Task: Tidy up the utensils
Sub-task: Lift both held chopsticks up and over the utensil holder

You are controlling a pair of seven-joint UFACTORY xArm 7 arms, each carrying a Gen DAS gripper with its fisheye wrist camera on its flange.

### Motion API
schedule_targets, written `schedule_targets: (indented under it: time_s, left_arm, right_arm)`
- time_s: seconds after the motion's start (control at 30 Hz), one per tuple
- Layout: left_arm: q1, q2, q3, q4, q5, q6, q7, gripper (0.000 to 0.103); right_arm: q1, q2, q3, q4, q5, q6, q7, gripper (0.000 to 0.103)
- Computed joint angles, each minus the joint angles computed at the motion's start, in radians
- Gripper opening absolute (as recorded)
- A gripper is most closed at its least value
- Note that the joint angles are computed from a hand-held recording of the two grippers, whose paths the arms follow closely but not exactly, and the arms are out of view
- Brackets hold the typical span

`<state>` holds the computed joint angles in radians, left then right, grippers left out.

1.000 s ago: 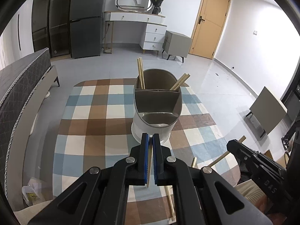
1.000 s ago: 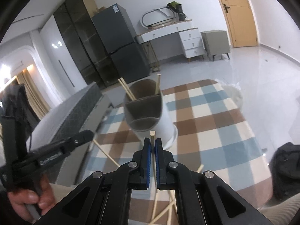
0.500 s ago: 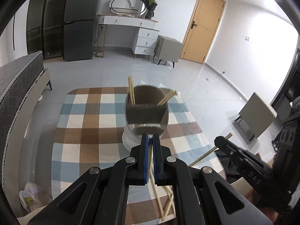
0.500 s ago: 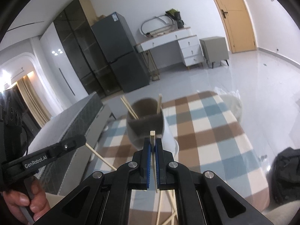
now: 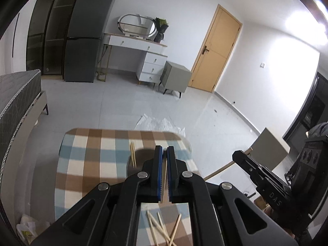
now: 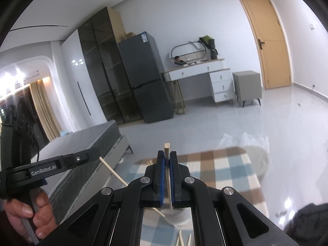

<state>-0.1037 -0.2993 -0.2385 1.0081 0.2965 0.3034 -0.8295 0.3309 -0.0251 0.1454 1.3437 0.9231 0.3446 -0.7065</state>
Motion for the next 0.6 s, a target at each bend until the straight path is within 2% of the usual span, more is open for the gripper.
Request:
schedule_targets:
  time_s: [0.33, 0.5, 0.6]
  left_arm:
    - [0.005, 0.105, 0.062, 0.105, -0.029, -0.040, 0.027, 0.000]
    - [0.028, 0.148, 0.067, 0.144, 0.027, -0.049, -0.007, 0.000]
    - [0.018, 0.171, 0.086, 0.152, 0.016, -0.058, 0.000, 0.000]
  right_arm:
    - [-0.024, 0.161, 0.055, 0.214, -0.136, 0.016, 0.038, 0.004]
    - [-0.038, 0.217, 0.088, 0.270, -0.197, 0.001, 0.054, 0.004]
    - [-0.042, 0.239, 0.103, 0.282, -0.239, -0.012, 0.063, 0.004]
